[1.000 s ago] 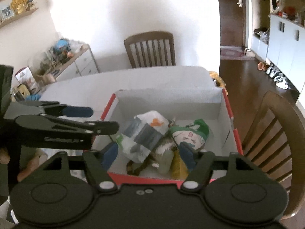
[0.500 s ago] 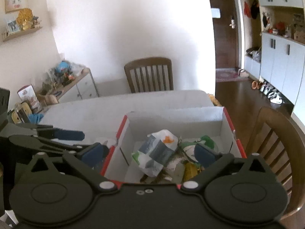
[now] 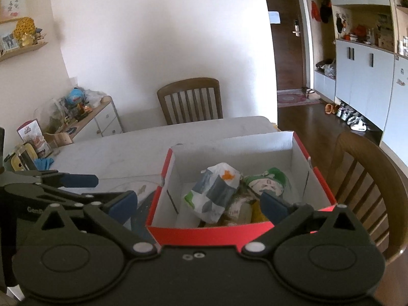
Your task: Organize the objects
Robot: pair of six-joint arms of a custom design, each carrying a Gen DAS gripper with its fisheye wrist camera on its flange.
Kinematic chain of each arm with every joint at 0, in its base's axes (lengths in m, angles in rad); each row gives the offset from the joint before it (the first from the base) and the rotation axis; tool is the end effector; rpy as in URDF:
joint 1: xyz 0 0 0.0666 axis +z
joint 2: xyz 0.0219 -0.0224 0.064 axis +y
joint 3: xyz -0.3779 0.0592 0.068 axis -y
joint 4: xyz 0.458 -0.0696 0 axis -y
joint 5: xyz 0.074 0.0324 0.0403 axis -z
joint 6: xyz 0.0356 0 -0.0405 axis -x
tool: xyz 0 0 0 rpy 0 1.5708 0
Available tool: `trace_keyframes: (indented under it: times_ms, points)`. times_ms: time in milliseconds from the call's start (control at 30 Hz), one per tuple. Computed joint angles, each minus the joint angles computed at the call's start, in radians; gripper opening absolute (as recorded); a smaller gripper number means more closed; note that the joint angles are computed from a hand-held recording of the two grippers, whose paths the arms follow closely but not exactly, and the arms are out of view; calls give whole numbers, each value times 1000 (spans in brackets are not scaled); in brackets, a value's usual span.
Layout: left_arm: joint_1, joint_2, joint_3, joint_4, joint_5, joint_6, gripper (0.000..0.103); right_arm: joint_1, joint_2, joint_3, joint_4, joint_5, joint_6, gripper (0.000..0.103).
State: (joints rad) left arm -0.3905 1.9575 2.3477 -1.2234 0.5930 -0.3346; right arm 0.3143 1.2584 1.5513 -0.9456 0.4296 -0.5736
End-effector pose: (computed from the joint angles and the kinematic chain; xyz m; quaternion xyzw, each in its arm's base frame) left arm 0.6585 -0.2930 0.5524 0.4149 0.7967 -0.2821 0.3370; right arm 0.4739 0.1380 0.5786 0.2069 0.8563 0.0134 0.4730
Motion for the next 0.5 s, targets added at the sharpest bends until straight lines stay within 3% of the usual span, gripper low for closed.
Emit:
trace_keyframes:
  times_ms: [167,500]
  points:
    - [1,-30,-47,30,-6,-32,103,21,-5,-4,-16,38,-34,102]
    - [10,-25,-39,-2,33,-68,103,49,-1,3,-47,89,-90,102]
